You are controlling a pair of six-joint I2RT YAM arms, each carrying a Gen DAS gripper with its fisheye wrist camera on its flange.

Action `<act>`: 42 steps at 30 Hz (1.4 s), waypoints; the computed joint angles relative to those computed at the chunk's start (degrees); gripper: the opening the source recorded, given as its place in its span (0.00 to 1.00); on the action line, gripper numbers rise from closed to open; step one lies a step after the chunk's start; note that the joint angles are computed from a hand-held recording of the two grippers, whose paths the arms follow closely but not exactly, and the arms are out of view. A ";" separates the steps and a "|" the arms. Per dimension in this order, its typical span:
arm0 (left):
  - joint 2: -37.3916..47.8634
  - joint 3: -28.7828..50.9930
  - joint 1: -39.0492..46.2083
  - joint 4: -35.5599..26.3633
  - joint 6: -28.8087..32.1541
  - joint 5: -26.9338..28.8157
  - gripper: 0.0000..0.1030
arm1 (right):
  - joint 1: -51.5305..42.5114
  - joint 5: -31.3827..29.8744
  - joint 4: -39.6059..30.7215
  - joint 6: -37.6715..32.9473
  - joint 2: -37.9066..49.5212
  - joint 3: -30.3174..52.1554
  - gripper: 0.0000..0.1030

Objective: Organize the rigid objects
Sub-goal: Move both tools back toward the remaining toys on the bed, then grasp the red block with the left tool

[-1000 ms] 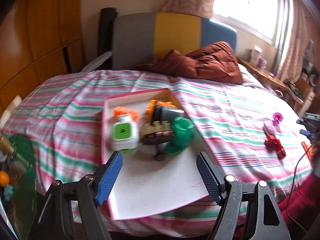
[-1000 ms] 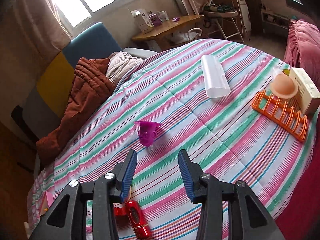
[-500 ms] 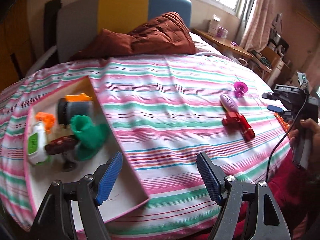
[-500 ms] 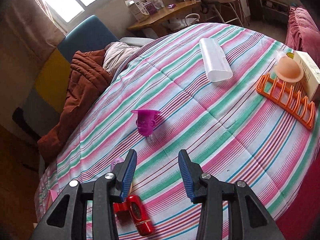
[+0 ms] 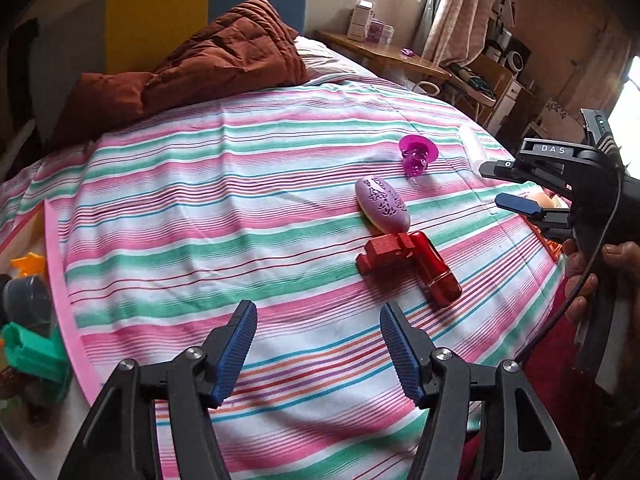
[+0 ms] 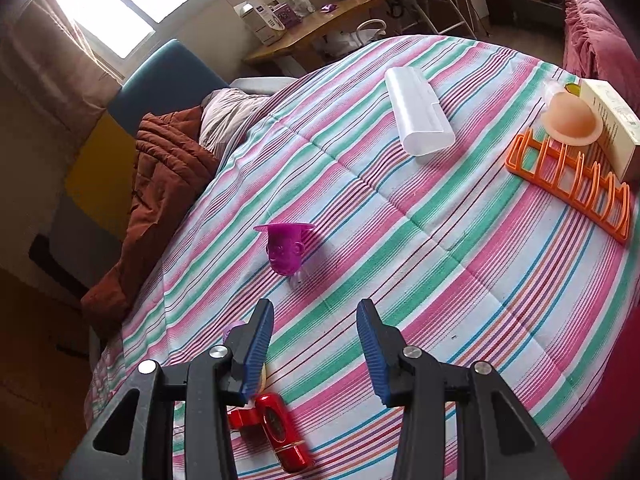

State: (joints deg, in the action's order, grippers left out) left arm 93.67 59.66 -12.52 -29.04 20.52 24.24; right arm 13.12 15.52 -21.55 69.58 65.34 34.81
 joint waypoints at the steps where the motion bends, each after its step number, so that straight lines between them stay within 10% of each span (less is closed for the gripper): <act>1: 1.35 1.02 -1.09 -0.34 -0.61 0.18 0.63 | -0.13 -0.41 0.34 -0.25 0.19 0.01 0.42; 16: 12.72 8.47 -9.89 5.97 -16.62 -2.84 0.74 | -1.81 -4.69 4.25 -1.79 0.57 -1.21 0.42; 27: 10.88 3.58 -5.21 7.55 -9.21 -2.21 0.47 | -2.88 -6.06 4.74 -1.03 0.51 -1.90 0.42; 31: 9.25 1.68 -3.75 7.98 -7.59 -0.95 0.65 | -2.94 -6.42 4.42 -1.16 1.34 -1.45 0.42; 42: 10.52 4.23 -5.37 10.03 1.45 -2.19 0.77 | -3.48 -7.31 3.98 -1.25 1.80 -1.28 0.42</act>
State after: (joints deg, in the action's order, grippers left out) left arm 104.19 63.90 -17.89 -19.01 21.98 22.05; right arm 9.64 8.21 -17.58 68.33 67.14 33.53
